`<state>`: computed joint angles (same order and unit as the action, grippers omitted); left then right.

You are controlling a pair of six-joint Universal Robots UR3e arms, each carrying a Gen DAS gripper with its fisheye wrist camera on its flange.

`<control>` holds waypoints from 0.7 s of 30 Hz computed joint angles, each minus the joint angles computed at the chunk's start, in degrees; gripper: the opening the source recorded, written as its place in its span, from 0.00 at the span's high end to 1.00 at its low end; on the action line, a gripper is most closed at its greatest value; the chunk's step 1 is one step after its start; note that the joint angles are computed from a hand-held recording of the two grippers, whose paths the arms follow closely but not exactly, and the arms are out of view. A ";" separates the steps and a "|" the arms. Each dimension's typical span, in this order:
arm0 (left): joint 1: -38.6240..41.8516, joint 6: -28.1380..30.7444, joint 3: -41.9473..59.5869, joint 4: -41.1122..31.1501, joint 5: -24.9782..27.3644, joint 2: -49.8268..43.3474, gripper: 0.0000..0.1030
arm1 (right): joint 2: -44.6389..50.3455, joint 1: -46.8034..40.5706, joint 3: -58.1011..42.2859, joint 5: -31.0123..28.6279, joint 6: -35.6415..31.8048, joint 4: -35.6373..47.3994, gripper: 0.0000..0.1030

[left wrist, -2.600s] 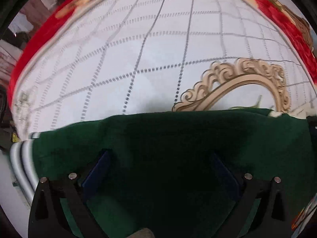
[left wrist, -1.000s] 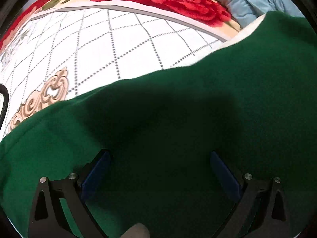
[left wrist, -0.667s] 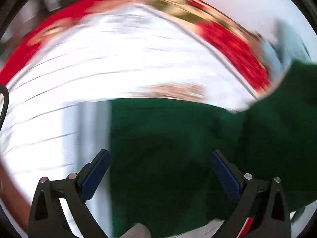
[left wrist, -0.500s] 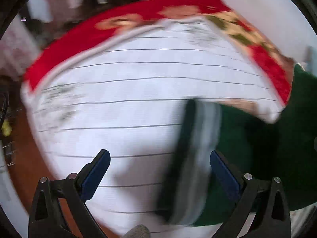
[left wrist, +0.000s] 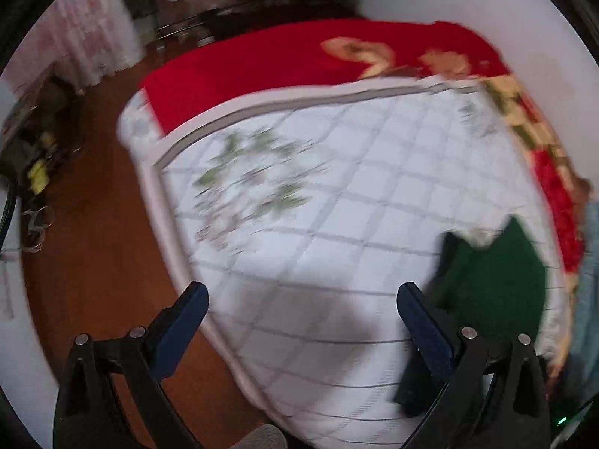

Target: Fold large clothes

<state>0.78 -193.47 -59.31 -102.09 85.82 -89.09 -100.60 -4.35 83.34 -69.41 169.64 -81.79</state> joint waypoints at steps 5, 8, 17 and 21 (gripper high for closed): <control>-5.70 -1.89 12.57 -1.79 -8.99 -8.07 0.00 | -3.19 -17.53 -11.19 8.98 -12.87 29.63 0.32; -13.06 -5.05 13.48 -0.36 -7.43 -11.93 0.00 | -3.97 -29.78 -14.64 7.59 -16.80 36.95 0.31; -21.95 -5.82 -16.84 6.16 9.13 -5.41 0.00 | -7.11 -60.72 -5.27 -1.35 -27.64 35.47 0.30; -19.58 -5.39 -17.58 7.78 7.17 -5.35 0.00 | -5.10 -58.55 8.68 0.88 -24.75 22.15 0.15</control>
